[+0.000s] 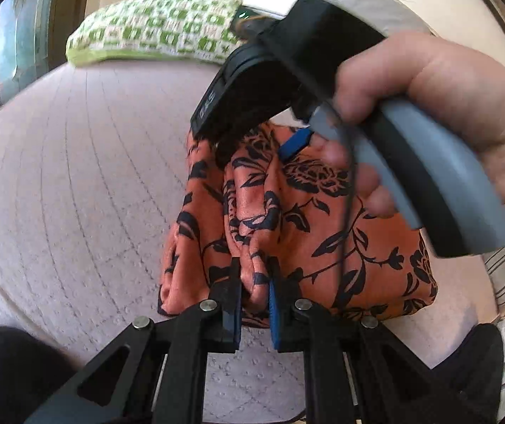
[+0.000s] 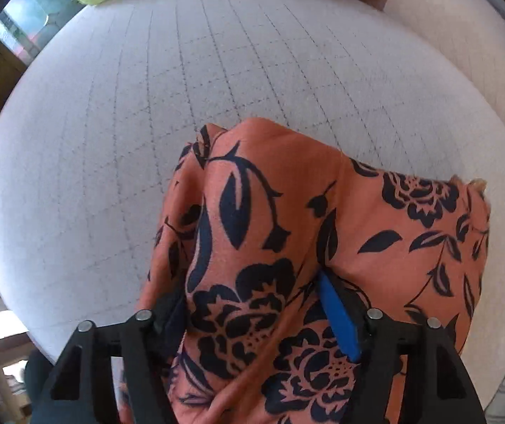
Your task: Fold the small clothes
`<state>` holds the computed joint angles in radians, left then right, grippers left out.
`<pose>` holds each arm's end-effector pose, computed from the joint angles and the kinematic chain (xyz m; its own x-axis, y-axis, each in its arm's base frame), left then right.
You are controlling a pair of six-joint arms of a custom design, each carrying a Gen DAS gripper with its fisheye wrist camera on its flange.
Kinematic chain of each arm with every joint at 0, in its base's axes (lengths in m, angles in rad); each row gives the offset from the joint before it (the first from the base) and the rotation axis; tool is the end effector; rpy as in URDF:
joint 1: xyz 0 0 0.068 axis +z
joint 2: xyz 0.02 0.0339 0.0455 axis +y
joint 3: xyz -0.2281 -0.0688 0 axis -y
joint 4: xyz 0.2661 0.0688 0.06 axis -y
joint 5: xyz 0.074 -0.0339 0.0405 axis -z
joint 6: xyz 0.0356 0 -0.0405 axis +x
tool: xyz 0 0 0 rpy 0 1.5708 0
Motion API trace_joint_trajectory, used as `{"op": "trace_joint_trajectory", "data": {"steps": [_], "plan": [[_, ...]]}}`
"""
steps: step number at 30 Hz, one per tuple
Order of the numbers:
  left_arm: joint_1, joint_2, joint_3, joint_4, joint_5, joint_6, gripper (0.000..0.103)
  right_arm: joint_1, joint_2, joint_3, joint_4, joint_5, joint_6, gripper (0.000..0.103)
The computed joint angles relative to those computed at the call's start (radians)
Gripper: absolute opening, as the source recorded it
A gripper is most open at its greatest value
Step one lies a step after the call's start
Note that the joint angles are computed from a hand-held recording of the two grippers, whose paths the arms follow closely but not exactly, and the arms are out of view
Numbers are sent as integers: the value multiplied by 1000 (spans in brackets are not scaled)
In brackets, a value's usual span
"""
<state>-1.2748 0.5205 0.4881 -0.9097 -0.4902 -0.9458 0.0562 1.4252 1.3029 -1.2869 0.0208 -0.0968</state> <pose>0.0604 -0.1405 0.1930 -0.7569 0.0292 -0.6529 0.2552 0.9329 -0.2541 0.2756 0.0148 0.2581 -0.9757 -0.1517 -0.1582 -0.1478 0.9884 -0.0360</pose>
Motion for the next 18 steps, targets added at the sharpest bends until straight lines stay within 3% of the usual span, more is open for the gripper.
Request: {"op": "trace_joint_trajectory", "data": {"steps": [2,4,10,12,14,16,18], "plan": [[-36,13,24,-19,-49,-8,12,-20,-53,-17,-6,-36,16,33],[-96,19,52,-46,-125,-27,12,-124,-55,21,-47,-156,-16,24],[-308,74,166,-205,-370,-169,12,-330,-95,76,-139,-432,-119,23],[-337,93,177,-262,-402,-231,12,-329,-117,64,-136,-484,-134,23],[-256,50,133,-236,-291,-199,13,-308,-118,20,-102,-487,-149,39],[-111,-40,63,-195,-99,-138,15,-274,-23,1,-64,-426,-143,75],[-58,-103,22,-205,-35,-140,19,-305,-83,-58,-34,-509,-175,75]]}}
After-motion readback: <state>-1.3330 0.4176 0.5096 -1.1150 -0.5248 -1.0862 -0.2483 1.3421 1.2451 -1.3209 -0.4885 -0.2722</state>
